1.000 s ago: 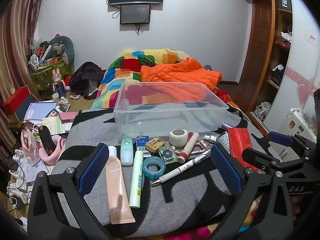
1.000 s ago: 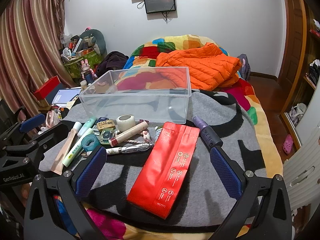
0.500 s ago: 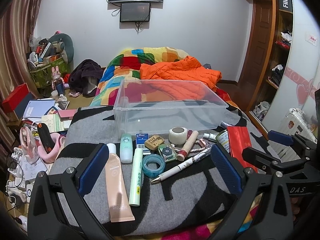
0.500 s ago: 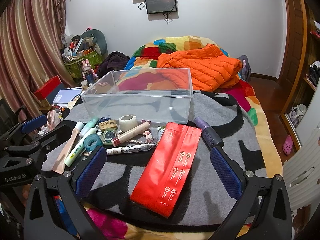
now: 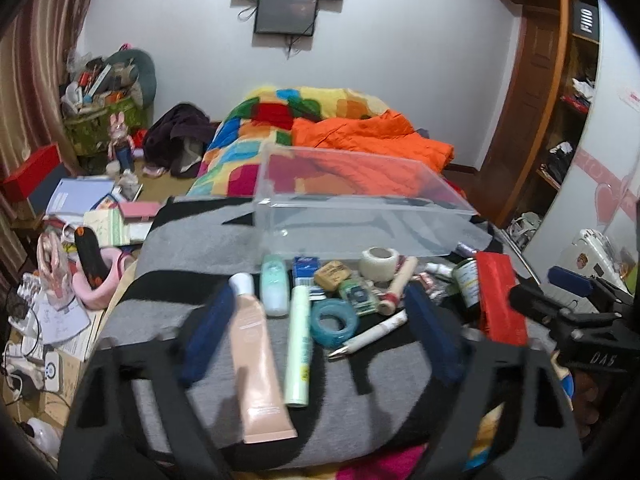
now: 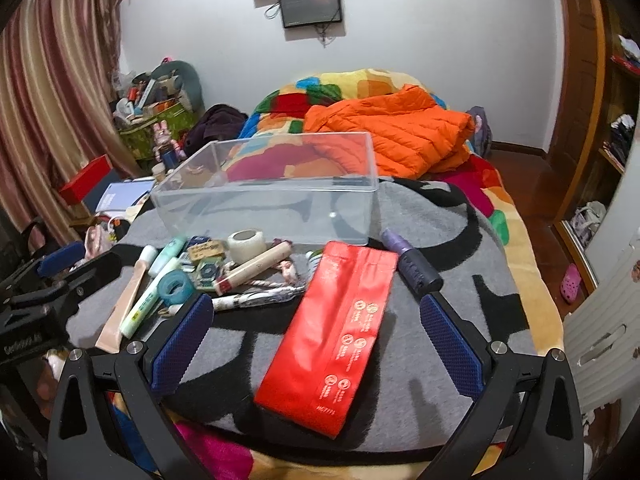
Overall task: Organize objects
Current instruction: 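Grasp the beige tube with the left tool while the right tool grasps the green pump bottle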
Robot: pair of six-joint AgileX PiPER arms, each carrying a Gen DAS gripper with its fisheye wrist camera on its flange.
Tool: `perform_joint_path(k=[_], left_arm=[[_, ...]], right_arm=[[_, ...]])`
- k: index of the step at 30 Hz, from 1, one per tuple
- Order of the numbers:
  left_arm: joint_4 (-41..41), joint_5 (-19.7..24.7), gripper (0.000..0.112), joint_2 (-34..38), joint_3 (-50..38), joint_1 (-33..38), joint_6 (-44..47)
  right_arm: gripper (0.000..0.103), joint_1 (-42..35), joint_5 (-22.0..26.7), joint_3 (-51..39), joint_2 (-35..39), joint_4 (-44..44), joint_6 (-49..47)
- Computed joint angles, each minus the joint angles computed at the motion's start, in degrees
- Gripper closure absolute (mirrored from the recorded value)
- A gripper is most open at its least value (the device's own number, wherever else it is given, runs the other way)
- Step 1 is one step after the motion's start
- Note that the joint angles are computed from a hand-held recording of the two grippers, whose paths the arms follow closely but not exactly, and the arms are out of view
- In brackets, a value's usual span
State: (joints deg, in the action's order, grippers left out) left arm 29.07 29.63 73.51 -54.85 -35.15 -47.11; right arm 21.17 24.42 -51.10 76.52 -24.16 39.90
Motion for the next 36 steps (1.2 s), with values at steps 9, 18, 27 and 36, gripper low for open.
perform_joint_path(k=[9, 18, 27, 36], left_arm=[[-5.00, -0.81, 0.033, 1.60, 2.43, 8.37, 5.90], [-9.76, 0.28, 0.045, 11.02, -3.34, 12.43, 14.48], [-15.28, 2.16, 0.056, 15.48, -7.25, 14.47, 22.77], [-14.43, 2.01, 0.075, 16.05, -6.49, 15.34, 24.19]], right_arm=[[0.000, -4.88, -0.52, 0.25, 1.75, 3.78, -1.45], [0.001, -4.34, 0.01, -2.66, 8.22, 0.58, 1.95], [0.010, -6.70, -0.39, -2.65, 9.85, 15.14, -13.76], [0.041, -9.54, -1.39, 0.50, 6.87, 22.75, -23.71]])
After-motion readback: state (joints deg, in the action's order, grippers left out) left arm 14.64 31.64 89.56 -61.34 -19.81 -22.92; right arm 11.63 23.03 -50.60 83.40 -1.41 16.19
